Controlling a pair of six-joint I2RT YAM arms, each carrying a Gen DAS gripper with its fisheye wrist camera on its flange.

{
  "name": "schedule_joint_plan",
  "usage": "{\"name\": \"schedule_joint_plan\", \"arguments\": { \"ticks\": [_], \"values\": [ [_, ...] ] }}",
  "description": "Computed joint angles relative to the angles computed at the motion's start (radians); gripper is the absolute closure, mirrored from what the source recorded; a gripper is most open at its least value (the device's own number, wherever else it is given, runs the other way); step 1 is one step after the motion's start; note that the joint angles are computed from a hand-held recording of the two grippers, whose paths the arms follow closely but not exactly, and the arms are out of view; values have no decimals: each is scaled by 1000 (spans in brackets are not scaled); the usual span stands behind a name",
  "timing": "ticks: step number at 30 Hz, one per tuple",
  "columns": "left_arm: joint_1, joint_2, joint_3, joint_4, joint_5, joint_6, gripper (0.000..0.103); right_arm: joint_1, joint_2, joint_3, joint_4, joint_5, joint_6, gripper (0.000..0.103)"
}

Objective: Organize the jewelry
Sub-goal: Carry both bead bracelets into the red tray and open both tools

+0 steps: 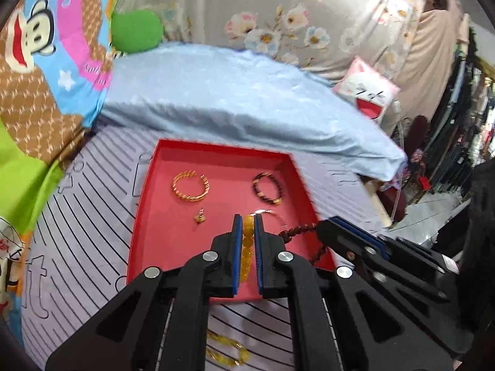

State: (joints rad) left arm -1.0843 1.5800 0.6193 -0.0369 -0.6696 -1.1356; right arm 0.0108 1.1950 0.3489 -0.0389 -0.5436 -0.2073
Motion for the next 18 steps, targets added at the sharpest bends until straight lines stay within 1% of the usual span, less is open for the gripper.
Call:
{"name": "schedule_joint_plan", "arguments": {
  "ticks": [2,4,5,7,9,12,15,18],
  "values": [
    [53,61,-16,73,50,23,96,25,128,7,88,15,25,95],
    [86,119,-31,138,92,33,96,48,222,8,158,41,40,95],
    [103,158,-36,162,108,27,96,55,286,13,197,60,40,95],
    [118,204,-44,192,125,23,96,59,358,14,248,89,35,95],
    [121,230,-45,193,124,17,96,53,413,8,297,122,24,95],
    [119,258,-36,159,103,1,96,35,457,13,328,144,13,95],
    [129,272,-40,164,109,-2,96,34,475,8,357,166,0,95],
    [120,285,-20,119,79,-18,95,42,459,-19,396,199,-13,94]
  ]
}}
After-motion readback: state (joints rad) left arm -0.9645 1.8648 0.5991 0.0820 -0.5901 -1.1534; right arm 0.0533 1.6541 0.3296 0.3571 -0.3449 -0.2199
